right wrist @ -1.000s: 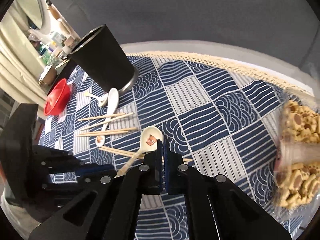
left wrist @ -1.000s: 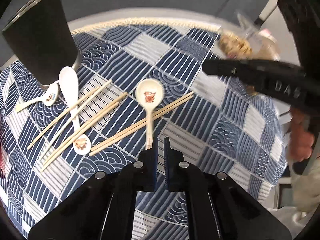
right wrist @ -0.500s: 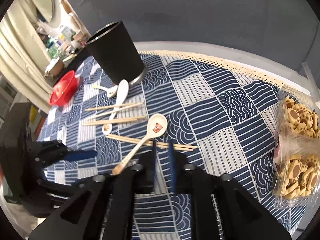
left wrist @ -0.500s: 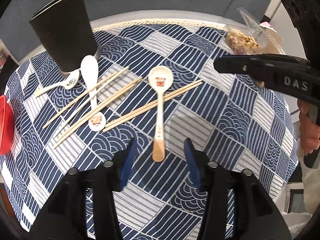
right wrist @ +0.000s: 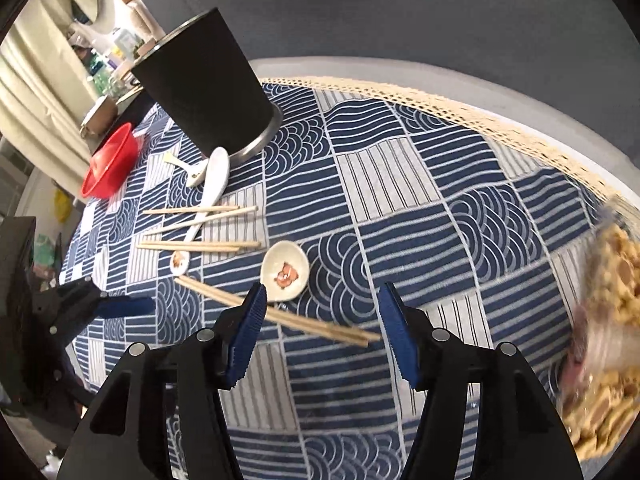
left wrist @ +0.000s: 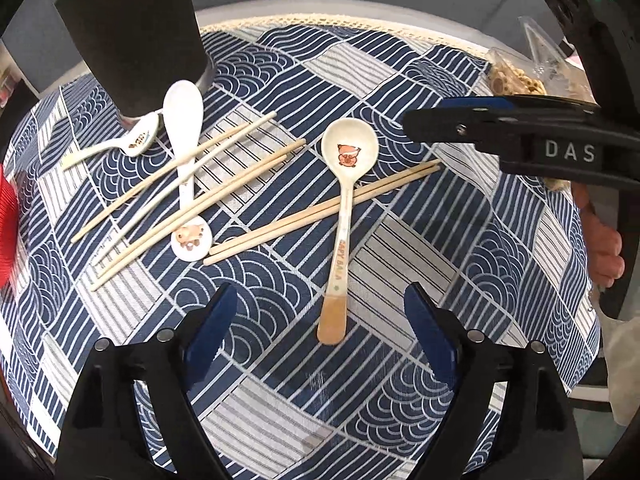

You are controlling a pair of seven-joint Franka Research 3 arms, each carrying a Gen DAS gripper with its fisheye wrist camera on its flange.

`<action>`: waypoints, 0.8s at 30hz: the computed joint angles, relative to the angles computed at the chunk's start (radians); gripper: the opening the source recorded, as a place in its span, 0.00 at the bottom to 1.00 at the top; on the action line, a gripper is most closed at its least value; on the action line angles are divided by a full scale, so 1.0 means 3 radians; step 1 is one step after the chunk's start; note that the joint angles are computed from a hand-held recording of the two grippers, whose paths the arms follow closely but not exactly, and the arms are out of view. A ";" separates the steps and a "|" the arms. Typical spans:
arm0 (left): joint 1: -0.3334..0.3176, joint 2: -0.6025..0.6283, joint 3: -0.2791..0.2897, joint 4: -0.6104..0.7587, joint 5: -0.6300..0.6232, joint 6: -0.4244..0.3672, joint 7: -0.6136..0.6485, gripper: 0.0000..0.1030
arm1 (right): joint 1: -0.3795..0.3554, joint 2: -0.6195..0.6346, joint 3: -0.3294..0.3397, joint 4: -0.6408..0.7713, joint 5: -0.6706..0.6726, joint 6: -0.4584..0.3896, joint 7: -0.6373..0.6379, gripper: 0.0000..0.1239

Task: Organize utensils
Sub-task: 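Close the right gripper on the pig-print spoon's bowl, then lift the pig-print spoon with the right gripper toward the black cup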

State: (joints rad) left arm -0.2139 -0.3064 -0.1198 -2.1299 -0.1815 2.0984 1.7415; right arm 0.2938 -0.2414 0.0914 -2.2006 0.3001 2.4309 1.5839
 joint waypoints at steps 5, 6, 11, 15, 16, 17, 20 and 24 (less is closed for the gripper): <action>0.0020 0.0087 -0.0051 -0.0017 0.0141 0.0179 -0.0032 0.82 | 0.0034 0.0215 -0.0028 0.0146 0.0069 -0.0047 -0.0225 0.44; 0.0023 0.0113 -0.0057 -0.0004 0.0166 0.0186 -0.0053 0.82 | 0.0036 0.0263 -0.0024 0.0176 0.0061 -0.0046 -0.0260 0.44; 0.0030 0.0212 -0.0057 0.0038 0.0157 0.0175 -0.0095 0.82 | 0.0050 0.0392 -0.0028 0.0247 0.0150 -0.0041 -0.0367 0.43; 0.0029 0.0237 -0.0063 0.0028 0.0137 0.0181 -0.0068 0.82 | 0.0069 0.0447 -0.0028 0.0262 0.0285 0.0010 -0.0453 0.32; 0.0027 0.0247 -0.0070 0.0027 0.0134 0.0192 -0.0075 0.82 | 0.0067 0.0448 -0.0023 0.0258 0.0274 0.0032 -0.0435 0.22; 0.0024 0.0258 -0.0068 0.0031 0.0114 0.0191 -0.0072 0.82 | 0.0072 0.0461 -0.0034 0.0273 0.0343 -0.0001 -0.0481 0.12; 0.0017 0.0301 -0.0090 0.0054 0.0113 0.0222 -0.0084 0.82 | 0.0082 0.0454 -0.0024 0.0259 0.0408 0.0010 -0.0550 0.05; 0.0009 0.0312 -0.0129 0.0033 0.0205 0.0302 -0.0113 0.76 | 0.0104 0.0378 -0.0016 0.0184 0.0486 0.0037 -0.0533 0.04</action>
State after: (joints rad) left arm -0.2111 -0.2130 -0.1585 -2.1200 -0.1200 2.1888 1.7077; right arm 0.3250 -0.1279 0.0867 -2.1456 0.4460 2.4421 1.4240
